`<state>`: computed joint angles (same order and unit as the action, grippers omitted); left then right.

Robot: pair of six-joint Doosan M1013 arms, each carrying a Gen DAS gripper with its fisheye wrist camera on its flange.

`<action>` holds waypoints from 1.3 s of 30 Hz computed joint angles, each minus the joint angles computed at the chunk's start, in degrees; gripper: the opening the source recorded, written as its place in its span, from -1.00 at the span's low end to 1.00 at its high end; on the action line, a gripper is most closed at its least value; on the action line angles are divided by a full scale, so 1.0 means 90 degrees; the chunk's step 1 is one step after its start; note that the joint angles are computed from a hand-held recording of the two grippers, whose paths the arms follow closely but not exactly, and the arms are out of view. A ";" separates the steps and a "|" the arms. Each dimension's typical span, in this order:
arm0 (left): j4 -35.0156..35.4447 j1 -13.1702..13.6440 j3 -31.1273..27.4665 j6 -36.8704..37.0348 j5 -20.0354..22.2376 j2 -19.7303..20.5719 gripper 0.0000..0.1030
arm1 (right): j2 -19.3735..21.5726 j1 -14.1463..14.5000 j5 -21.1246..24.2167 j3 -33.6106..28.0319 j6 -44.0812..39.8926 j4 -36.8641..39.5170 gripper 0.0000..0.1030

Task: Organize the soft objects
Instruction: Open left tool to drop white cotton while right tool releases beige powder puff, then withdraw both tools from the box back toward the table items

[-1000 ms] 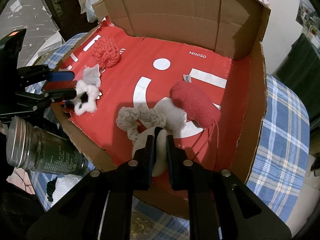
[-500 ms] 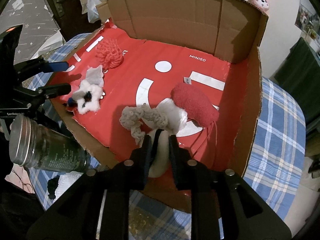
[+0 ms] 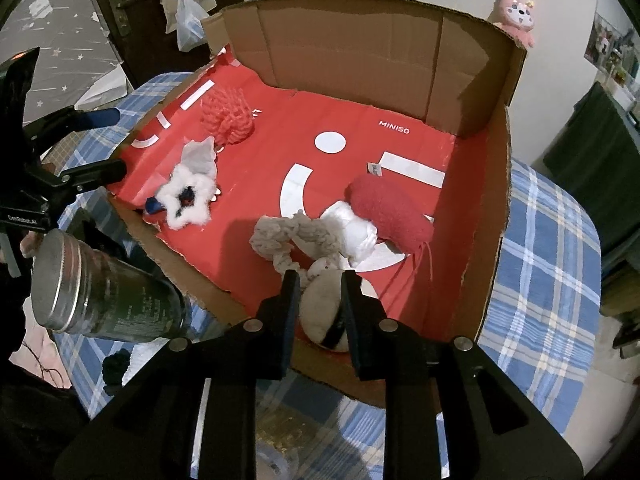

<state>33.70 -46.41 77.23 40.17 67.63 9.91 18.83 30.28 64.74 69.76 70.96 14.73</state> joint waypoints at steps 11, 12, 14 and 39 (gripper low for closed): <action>0.1025 -0.0189 0.0068 -0.0714 0.0619 -0.0029 1.00 | -0.0288 0.0098 -0.0594 0.0252 0.0224 -0.0376 0.61; 0.1134 -0.0207 0.0078 -0.0780 0.0716 -0.0025 1.00 | -0.0304 0.0102 -0.0637 0.0271 0.0301 -0.0450 0.61; 0.1344 -0.0241 0.0102 -0.0897 0.0921 -0.0016 1.00 | -0.0335 0.0092 -0.0734 0.0318 0.0531 -0.0607 0.61; 0.1647 -0.0483 0.0673 -0.1938 0.1480 -0.0486 1.00 | -0.1324 -0.0039 -0.1412 0.1505 0.1861 -0.1838 0.61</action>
